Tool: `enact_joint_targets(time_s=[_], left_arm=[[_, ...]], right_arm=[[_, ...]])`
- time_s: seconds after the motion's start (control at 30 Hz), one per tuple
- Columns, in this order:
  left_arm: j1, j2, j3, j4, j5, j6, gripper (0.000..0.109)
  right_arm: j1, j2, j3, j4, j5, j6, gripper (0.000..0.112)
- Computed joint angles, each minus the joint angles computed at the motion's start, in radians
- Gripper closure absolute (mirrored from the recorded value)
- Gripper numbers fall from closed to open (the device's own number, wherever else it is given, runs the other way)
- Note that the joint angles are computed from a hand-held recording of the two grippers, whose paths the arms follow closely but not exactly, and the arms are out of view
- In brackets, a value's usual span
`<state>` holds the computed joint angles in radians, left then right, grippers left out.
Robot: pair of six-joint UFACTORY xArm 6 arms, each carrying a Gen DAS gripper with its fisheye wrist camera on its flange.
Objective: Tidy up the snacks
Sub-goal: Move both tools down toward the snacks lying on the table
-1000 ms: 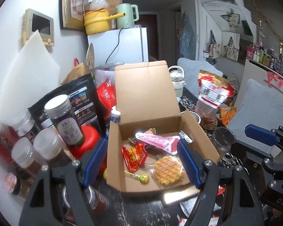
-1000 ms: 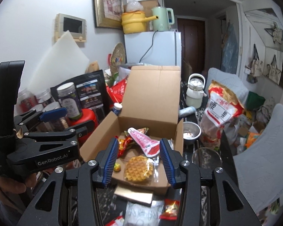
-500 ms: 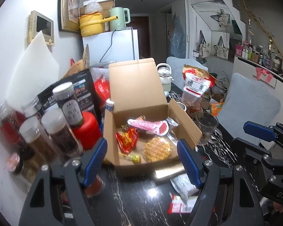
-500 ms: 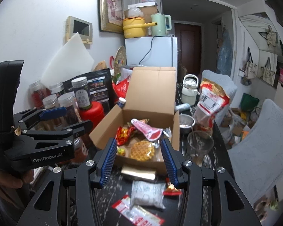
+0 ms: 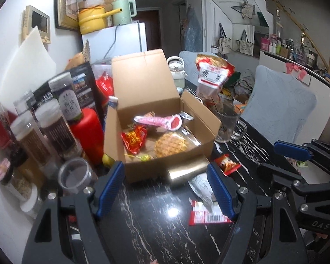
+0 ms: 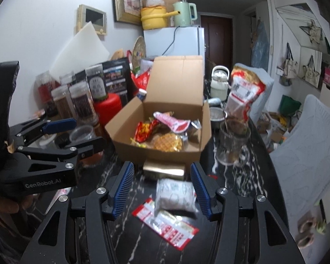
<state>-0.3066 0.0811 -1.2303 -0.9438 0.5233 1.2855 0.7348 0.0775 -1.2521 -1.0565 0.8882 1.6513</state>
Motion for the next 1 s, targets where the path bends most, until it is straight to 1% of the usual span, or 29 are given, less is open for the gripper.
enact_joint_targets(time_s=[0.2, 0.33, 0.43, 0.53, 0.6, 0.73, 0.8, 0.9, 0.93, 1.0], left_arm=[[0.001, 0.005, 0.032, -0.021, 0.011, 0.057, 0.032], [0.004, 0.030, 0.030, 0.031, 0.024, 0.008, 0.032], [0.008, 0.050, 0.025, 0.066, 0.052, -0.012, 0.032], [0.003, 0.065, 0.032, 0.073, 0.043, -0.018, 0.032], [0.000, 0.079, 0.032, 0.088, 0.034, -0.040, 0.032], [-0.001, 0.105, 0.029, 0.115, 0.023, -0.085, 0.032], [-0.001, 0.116, 0.032, 0.128, 0.019, -0.098, 0.032], [0.001, 0.133, 0.036, 0.150, 0.023, -0.118, 0.032], [0.001, 0.139, 0.036, 0.158, 0.026, -0.124, 0.032], [0.005, 0.151, 0.034, 0.179, 0.036, -0.145, 0.032]], right_arm=[[-0.001, -0.001, 0.054, -0.008, -0.052, 0.061, 0.059], [0.003, 0.006, 0.075, -0.012, -0.067, 0.084, 0.059], [-0.006, 0.008, 0.099, -0.015, -0.104, 0.102, 0.059], [-0.021, 0.015, 0.123, -0.011, -0.149, 0.114, 0.059], [-0.036, 0.020, 0.140, 0.002, -0.187, 0.113, 0.053], [-0.071, 0.037, 0.175, 0.036, -0.272, 0.099, 0.050], [-0.095, 0.055, 0.189, 0.083, -0.329, 0.061, 0.047], [-0.117, 0.081, 0.200, 0.118, -0.376, 0.024, 0.046], [-0.124, 0.091, 0.200, 0.133, -0.392, 0.007, 0.042], [-0.137, 0.113, 0.194, 0.168, -0.419, -0.042, 0.041]])
